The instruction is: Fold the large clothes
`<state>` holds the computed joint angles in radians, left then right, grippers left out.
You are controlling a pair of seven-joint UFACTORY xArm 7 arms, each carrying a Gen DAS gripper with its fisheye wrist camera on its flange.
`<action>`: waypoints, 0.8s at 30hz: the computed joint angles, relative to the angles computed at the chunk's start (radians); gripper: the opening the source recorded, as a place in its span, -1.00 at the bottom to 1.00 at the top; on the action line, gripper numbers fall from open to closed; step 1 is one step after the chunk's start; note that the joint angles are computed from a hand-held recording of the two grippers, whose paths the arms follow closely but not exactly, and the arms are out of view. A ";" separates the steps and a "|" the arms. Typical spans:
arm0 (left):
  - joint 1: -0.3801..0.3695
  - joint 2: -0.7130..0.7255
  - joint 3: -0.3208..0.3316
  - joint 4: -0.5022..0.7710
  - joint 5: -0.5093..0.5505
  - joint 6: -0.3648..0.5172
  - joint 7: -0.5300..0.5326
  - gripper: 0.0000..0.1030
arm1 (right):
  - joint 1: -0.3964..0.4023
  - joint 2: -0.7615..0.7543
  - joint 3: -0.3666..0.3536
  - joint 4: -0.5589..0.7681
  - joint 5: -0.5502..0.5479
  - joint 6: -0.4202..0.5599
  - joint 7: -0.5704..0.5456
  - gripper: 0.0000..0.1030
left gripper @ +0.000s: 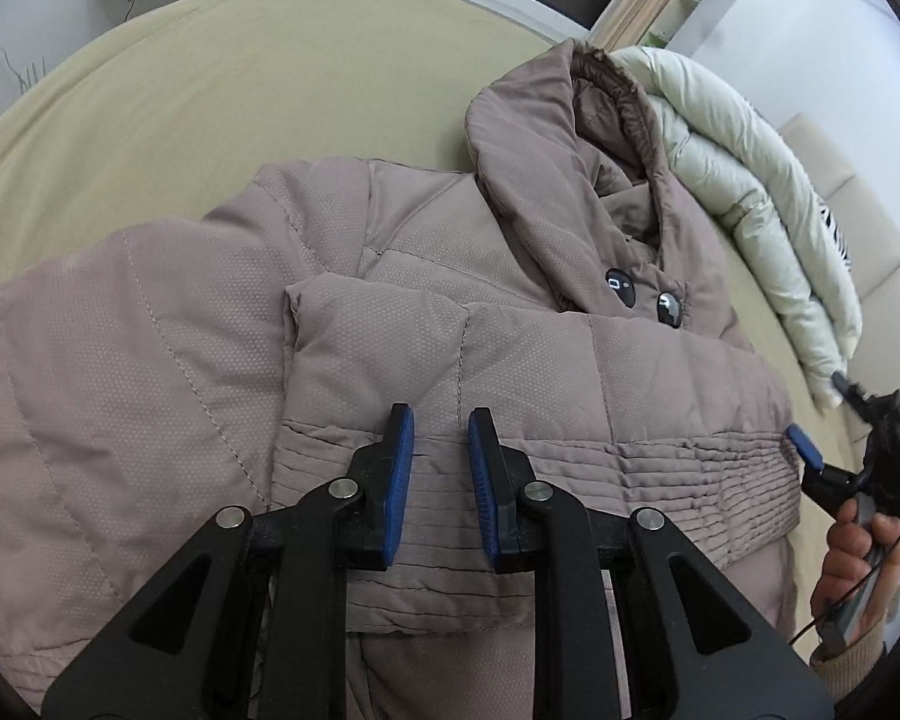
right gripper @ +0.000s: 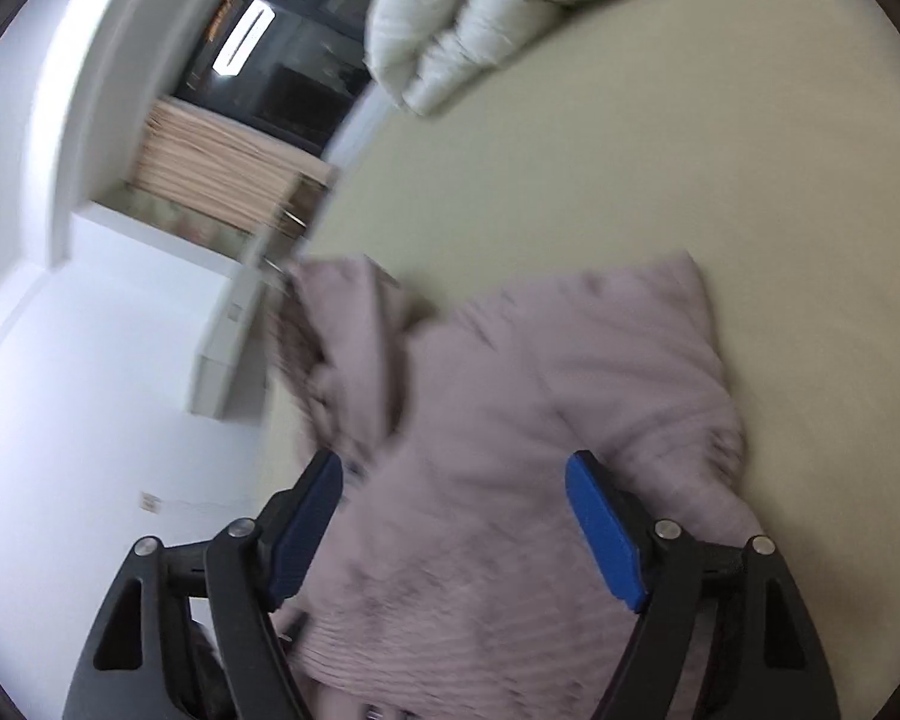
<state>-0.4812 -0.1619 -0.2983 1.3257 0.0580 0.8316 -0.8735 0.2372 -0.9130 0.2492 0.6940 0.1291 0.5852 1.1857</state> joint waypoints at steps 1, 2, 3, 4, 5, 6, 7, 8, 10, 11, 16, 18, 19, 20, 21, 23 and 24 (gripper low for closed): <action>0.000 -0.007 0.003 -0.013 -0.007 -0.014 0.000 -0.64 | -0.020 0.000 0.003 0.007 -0.013 -0.014 0.004 0.73; 0.000 -0.010 0.003 -0.020 -0.009 -0.022 0.002 -0.64 | -0.036 0.008 0.003 0.013 -0.022 -0.008 0.007 0.80; 0.000 -0.009 0.001 -0.021 -0.006 -0.027 0.004 -0.64 | -0.041 0.021 -0.004 0.012 -0.022 0.007 0.008 0.91; 0.001 -0.007 0.000 -0.024 -0.002 -0.033 0.005 -0.64 | -0.030 0.038 -0.020 -0.003 -0.013 0.021 -0.001 0.91; 0.001 -0.002 0.000 -0.025 0.000 -0.045 0.006 -0.64 | 0.006 0.056 -0.050 -0.042 0.008 -0.003 -0.032 0.91; 0.001 -0.002 0.003 -0.030 -0.006 -0.059 0.008 -0.64 | 0.035 0.056 -0.066 -0.087 0.020 -0.051 -0.070 0.91; 0.001 -0.007 0.006 -0.033 -0.015 -0.065 0.004 -0.64 | 0.023 0.044 -0.047 -0.103 0.025 -0.066 -0.111 0.91; 0.002 -0.016 0.008 -0.035 -0.027 -0.068 0.000 -0.64 | 0.015 0.038 -0.035 -0.087 0.019 -0.039 -0.125 0.90; 0.011 -0.050 -0.003 -0.027 0.000 -0.031 -0.037 -0.63 | 0.000 0.038 -0.018 -0.004 -0.028 0.096 -0.077 0.85; 0.018 -0.080 -0.014 -0.025 0.033 -0.004 -0.056 -0.63 | -0.001 0.017 -0.008 0.019 -0.052 0.120 -0.040 0.85; 0.050 -0.385 -0.015 -0.179 -0.010 0.045 -0.146 -0.29 | -0.010 -0.095 0.093 0.074 -0.050 0.162 0.012 0.95; 0.074 -0.559 -0.009 -0.276 -0.052 0.068 -0.200 0.48 | 0.025 -0.108 0.130 0.096 -0.033 0.211 0.032 0.95; 0.103 -0.661 -0.017 -0.321 -0.060 0.099 -0.245 0.72 | 0.037 -0.112 0.156 0.107 -0.022 0.232 0.054 0.95; 0.131 -0.760 -0.019 -0.358 -0.069 0.145 -0.286 0.74 | 0.043 -0.109 0.172 0.115 -0.013 0.242 0.073 0.96; 0.144 -0.858 -0.007 -0.392 -0.088 0.200 -0.314 0.74 | 0.053 -0.112 0.194 0.114 0.003 0.245 0.105 0.97; 0.170 -1.029 0.019 -0.451 -0.131 0.299 -0.368 0.74 | 0.073 -0.115 0.233 0.103 0.036 0.230 0.174 0.97; 0.192 -1.114 0.032 -0.472 -0.147 0.365 -0.404 0.74 | 0.084 -0.114 0.257 0.096 0.056 0.216 0.218 0.97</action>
